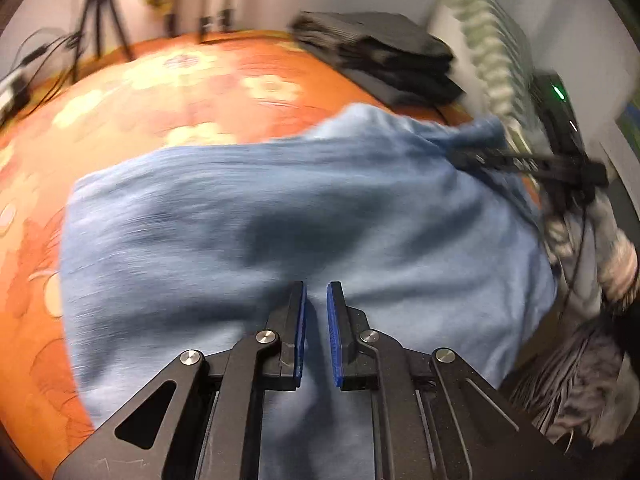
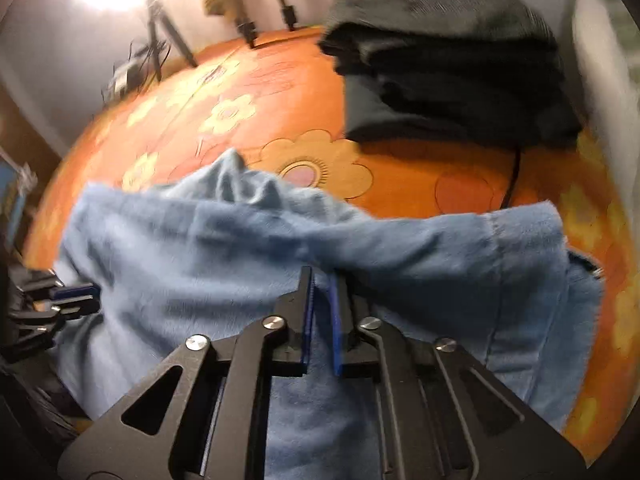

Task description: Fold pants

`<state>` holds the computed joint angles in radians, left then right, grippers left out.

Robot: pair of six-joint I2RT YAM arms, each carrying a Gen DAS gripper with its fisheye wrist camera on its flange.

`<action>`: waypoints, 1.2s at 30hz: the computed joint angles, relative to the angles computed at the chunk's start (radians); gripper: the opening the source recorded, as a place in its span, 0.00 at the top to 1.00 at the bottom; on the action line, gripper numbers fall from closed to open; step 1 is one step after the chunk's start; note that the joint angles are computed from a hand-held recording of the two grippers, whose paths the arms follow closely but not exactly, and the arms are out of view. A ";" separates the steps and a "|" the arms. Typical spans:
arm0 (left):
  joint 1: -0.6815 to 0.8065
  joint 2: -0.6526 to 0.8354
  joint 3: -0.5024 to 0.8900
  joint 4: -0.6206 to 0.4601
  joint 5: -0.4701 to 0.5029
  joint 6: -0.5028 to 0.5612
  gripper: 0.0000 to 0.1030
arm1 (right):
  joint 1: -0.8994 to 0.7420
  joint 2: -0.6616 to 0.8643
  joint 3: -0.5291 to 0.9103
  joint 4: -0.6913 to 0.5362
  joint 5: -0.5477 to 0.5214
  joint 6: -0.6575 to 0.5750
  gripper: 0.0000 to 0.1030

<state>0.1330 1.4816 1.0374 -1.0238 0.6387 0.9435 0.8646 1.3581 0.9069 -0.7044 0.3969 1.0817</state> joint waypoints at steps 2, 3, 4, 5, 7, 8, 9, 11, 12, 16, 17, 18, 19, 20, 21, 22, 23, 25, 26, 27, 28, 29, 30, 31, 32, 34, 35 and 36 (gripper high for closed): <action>0.014 0.003 0.010 0.013 -0.010 -0.022 0.90 | 0.058 0.027 0.060 -0.113 0.060 0.049 1.00; 0.022 -0.007 0.008 0.031 -0.023 -0.028 0.90 | 0.096 0.029 0.084 -0.164 0.083 0.087 0.97; 0.034 -0.007 0.013 0.033 -0.022 -0.024 0.90 | 0.127 0.022 0.098 -0.193 0.096 0.116 0.96; 0.059 0.003 0.033 0.018 -0.013 -0.016 0.90 | 0.180 -0.004 0.097 -0.220 0.110 0.158 0.95; 0.113 0.027 0.082 -0.025 0.009 -0.006 0.90 | 0.291 0.016 0.155 -0.290 0.150 0.229 0.93; 0.148 0.039 0.111 -0.051 0.024 0.002 0.90 | 0.344 0.031 0.181 -0.309 0.164 0.261 0.92; 0.183 0.051 0.139 -0.079 0.038 0.015 0.90 | 0.404 0.048 0.203 -0.316 0.172 0.299 0.89; 0.238 0.068 0.179 -0.128 0.058 0.040 0.89 | 0.492 0.098 0.237 -0.314 0.164 0.359 0.84; 0.258 0.071 0.187 -0.144 0.062 0.052 0.87 | 0.514 0.123 0.248 -0.308 0.156 0.368 0.84; 0.384 0.100 0.210 -0.287 0.057 0.175 0.66 | 0.538 0.220 0.279 -0.276 0.098 0.373 0.84; 0.407 0.099 0.200 -0.313 0.045 0.208 0.62 | 0.530 0.245 0.298 -0.279 0.094 0.360 0.84; 0.426 0.089 0.188 -0.326 0.034 0.232 0.61 | 0.530 0.254 0.310 -0.282 0.098 0.356 0.84; 0.448 0.074 0.167 -0.326 0.023 0.255 0.60 | 0.527 0.259 0.329 -0.278 0.104 0.344 0.84; 0.474 0.064 0.147 -0.329 0.011 0.279 0.60 | 0.521 0.266 0.349 -0.273 0.111 0.332 0.84; 0.492 0.064 0.139 -0.335 0.001 0.293 0.60 | 0.516 0.274 0.374 -0.275 0.119 0.319 0.81; 0.514 0.067 0.134 -0.337 -0.008 0.305 0.59 | 0.512 0.285 0.401 -0.276 0.126 0.302 0.70; 0.534 0.070 0.128 -0.330 -0.013 0.309 0.56 | 0.505 0.296 0.422 -0.269 0.131 0.275 0.64; 0.559 0.077 0.117 -0.309 -0.022 0.302 0.55 | 0.493 0.334 0.460 -0.266 0.123 0.241 0.56; 0.565 0.083 0.115 -0.301 -0.023 0.293 0.55 | 0.485 0.358 0.472 -0.258 0.102 0.223 0.56; 0.573 0.091 0.117 -0.298 -0.019 0.293 0.55 | 0.477 0.384 0.478 -0.244 0.068 0.205 0.56; 0.574 0.098 0.113 -0.287 -0.016 0.283 0.55 | 0.466 0.410 0.484 -0.234 0.023 0.192 0.56; 0.576 0.108 0.116 -0.286 -0.019 0.274 0.55 | 0.461 0.439 0.503 -0.244 -0.002 0.185 0.56; 0.579 0.119 0.118 -0.296 -0.021 0.266 0.55 | 0.461 0.459 0.523 -0.261 -0.011 0.177 0.56; 0.579 0.132 0.124 -0.305 -0.023 0.263 0.55 | 0.462 0.476 0.547 -0.284 -0.014 0.170 0.56; 0.578 0.136 0.123 -0.303 -0.018 0.261 0.55 | 0.454 0.480 0.569 -0.290 -0.028 0.159 0.56; 0.574 0.140 0.126 -0.311 -0.012 0.259 0.55 | 0.437 0.462 0.578 -0.255 -0.041 0.147 0.56; 0.572 0.142 0.129 -0.315 -0.010 0.258 0.55 | 0.423 0.471 0.628 -0.266 -0.032 0.123 0.56; 0.571 0.141 0.129 -0.316 -0.008 0.255 0.55 | 0.413 0.488 0.673 -0.283 -0.020 0.101 0.56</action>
